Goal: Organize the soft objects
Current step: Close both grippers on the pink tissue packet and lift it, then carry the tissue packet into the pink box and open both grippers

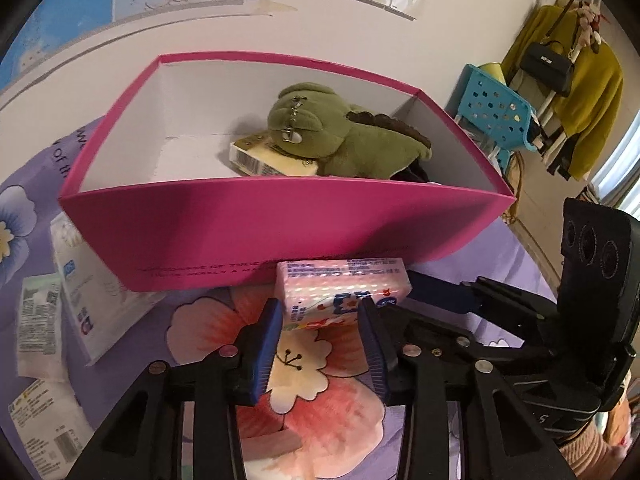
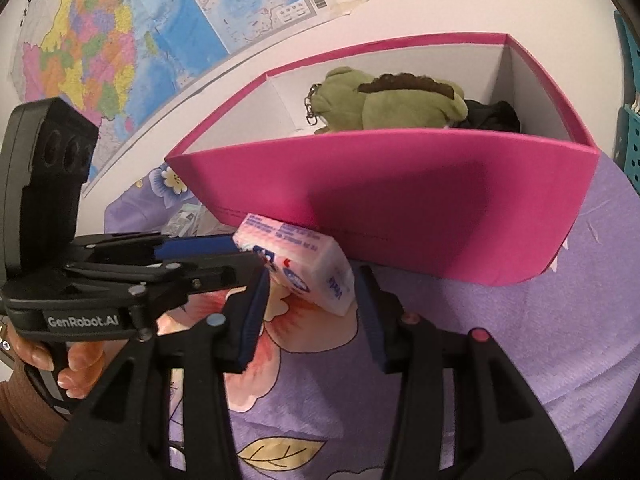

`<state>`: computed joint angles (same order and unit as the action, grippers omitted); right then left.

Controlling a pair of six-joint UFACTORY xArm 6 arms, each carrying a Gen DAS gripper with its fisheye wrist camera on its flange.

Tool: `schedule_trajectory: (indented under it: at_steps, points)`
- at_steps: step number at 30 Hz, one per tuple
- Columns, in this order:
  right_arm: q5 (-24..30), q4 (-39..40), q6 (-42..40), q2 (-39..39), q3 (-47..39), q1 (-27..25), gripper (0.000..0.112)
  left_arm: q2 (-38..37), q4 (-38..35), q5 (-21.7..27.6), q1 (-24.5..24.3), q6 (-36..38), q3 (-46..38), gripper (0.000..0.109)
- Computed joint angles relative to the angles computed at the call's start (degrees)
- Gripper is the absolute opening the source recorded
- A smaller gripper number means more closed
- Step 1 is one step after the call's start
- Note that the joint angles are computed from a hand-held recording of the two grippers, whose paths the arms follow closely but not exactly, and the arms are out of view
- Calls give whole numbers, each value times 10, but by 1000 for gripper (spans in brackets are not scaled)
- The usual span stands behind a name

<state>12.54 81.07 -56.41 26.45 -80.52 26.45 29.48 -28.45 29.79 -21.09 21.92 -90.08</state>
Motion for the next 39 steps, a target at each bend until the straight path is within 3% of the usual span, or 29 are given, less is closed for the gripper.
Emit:
schedule_trajectory:
  at_steps: [7, 27, 39]
  points:
    - [-2, 8, -13, -4, 5, 2, 37, 0, -26, 4, -1, 18, 1, 35]
    - [-20, 109, -133, -109, 96, 13, 37, -114, -114, -72, -41, 115, 130, 35]
    - [-41, 153, -186, -170, 128, 14, 37, -147, -158, -96, -60, 167, 138, 35]
